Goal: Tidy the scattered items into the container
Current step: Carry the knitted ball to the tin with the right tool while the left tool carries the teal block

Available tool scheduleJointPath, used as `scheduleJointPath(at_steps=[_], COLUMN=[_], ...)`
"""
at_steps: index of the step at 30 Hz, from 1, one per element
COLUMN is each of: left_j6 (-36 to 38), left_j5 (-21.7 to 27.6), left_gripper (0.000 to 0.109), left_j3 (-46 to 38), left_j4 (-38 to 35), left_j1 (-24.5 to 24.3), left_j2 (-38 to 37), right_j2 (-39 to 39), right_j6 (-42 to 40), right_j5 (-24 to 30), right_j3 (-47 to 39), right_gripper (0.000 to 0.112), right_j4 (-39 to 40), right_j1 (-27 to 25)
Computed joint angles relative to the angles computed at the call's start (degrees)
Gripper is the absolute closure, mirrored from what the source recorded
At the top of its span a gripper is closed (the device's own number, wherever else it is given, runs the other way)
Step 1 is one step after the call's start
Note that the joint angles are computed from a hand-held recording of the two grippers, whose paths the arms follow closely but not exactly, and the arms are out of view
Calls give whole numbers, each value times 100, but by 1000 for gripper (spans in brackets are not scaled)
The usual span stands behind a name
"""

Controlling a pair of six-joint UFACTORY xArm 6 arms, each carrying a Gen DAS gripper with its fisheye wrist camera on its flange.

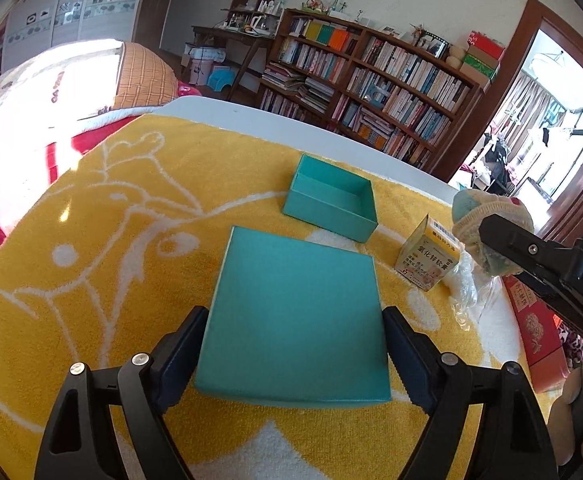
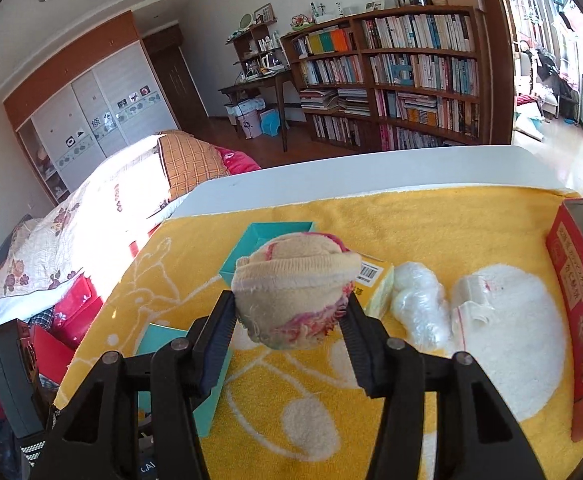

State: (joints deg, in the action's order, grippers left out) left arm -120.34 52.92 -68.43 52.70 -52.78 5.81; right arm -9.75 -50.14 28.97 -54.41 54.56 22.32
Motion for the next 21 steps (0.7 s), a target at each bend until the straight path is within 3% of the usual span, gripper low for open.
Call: scheduleJointPath(at_steps=[11,21], left_j6=[233,1472], left_j5=[472,722], left_gripper=[21,21], left_j3=[-520,-2401], left_j4=[31,11], left_j1=[-281,-499], left_j2=[231,1299], right_j2=[-736,-702], right_j6=[-137,-498], right_j5=[-16,222], right_j3=[524,318], right_gripper=[56,56], right_j4=[105,476], right_j1=[-1137,-2546])
